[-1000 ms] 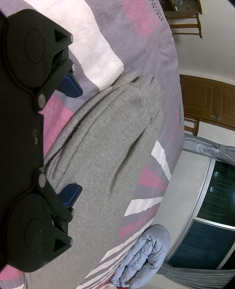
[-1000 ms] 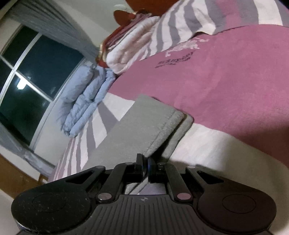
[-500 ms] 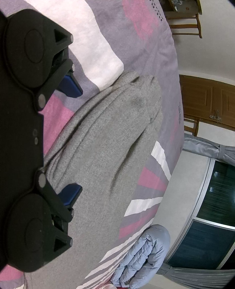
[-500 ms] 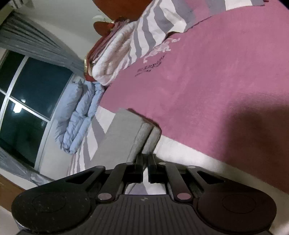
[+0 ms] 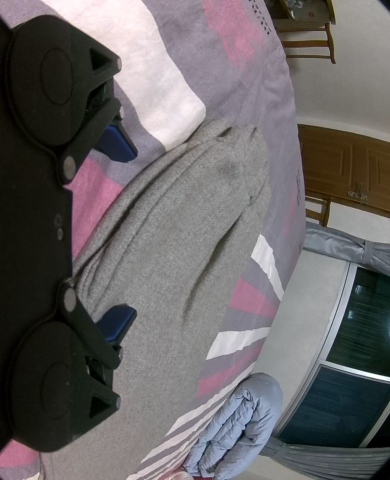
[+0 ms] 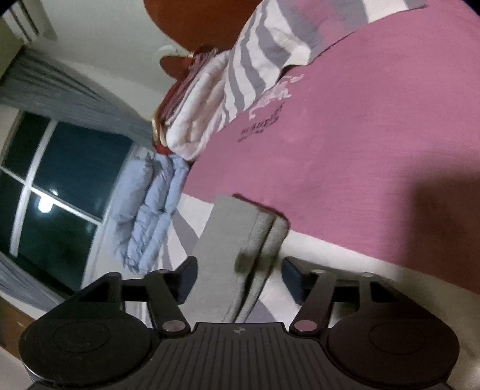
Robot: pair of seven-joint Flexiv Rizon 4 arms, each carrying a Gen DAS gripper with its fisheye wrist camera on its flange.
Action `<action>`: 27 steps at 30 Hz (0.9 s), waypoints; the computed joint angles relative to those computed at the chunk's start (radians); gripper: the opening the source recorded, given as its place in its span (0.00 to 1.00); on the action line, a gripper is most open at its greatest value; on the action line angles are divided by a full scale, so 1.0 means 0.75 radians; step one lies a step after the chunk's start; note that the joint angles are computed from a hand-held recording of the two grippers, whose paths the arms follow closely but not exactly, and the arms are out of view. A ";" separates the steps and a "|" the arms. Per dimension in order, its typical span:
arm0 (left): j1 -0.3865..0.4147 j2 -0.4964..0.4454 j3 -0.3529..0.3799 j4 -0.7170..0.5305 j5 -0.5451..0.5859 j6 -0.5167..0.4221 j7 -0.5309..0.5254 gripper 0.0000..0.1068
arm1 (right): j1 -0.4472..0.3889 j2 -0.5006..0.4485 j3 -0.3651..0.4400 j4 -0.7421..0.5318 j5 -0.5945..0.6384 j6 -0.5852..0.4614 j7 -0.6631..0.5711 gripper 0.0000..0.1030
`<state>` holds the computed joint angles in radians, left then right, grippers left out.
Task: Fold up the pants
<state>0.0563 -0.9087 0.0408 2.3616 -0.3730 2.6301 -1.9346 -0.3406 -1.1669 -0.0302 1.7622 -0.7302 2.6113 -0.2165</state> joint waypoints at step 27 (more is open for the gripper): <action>0.038 0.009 -0.001 0.005 0.067 -0.002 -0.001 0.91 | 0.225 0.082 -0.130 0.048 0.344 -0.150 -0.507 0.43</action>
<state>0.0849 -0.9016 0.0397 2.3651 -0.3227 2.6284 -1.9354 -0.1720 -1.1056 -0.1277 1.7985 -0.4723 2.4985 -0.5967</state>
